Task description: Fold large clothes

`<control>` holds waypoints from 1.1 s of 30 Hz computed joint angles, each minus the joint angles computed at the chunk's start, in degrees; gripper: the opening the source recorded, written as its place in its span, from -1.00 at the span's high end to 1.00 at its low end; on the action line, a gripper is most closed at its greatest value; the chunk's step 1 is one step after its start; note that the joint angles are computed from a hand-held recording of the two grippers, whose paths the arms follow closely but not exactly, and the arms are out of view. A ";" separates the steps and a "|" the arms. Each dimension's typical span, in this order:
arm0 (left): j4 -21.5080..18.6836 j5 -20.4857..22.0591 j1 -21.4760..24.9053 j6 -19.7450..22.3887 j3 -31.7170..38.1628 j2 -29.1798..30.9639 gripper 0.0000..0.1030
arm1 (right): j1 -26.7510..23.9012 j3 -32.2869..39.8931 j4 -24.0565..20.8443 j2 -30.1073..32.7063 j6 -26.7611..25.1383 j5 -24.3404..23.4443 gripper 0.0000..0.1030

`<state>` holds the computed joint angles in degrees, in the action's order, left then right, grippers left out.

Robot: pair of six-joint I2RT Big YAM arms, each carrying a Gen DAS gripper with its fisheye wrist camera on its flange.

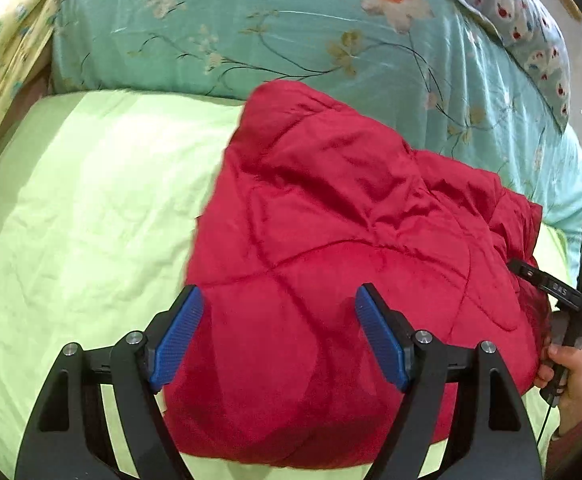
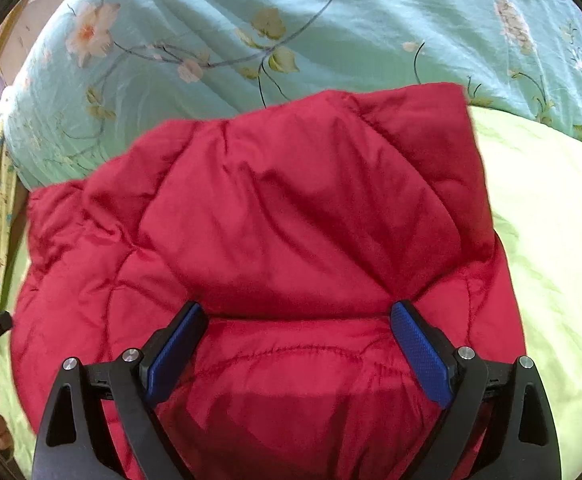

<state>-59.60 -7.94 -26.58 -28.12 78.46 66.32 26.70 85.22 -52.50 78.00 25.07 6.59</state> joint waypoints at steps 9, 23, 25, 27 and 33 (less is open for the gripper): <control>3.06 7.87 5.31 -2.03 -6.01 -4.05 -0.53 | -1.89 -5.20 -0.15 -9.08 -1.14 -2.57 -0.85; 13.82 27.27 12.16 -8.58 -12.57 -3.55 -0.54 | -13.28 -15.33 3.64 -13.21 5.09 -20.82 -0.85; 14.95 28.69 12.48 -9.14 -12.83 -3.24 -0.54 | -13.87 -16.40 5.35 -12.38 5.95 -24.70 -0.85; 15.83 29.77 12.56 -9.58 -12.96 -2.72 -0.55 | -14.32 -17.23 7.19 -11.73 6.83 -27.97 -0.85; 15.77 27.39 9.94 -8.51 -11.53 -0.65 -0.60 | -14.56 -17.05 8.16 -10.00 7.80 -32.49 -0.83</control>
<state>-43.83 19.44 -16.65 -36.63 66.93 65.67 12.14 68.17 -44.34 68.00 32.87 -25.90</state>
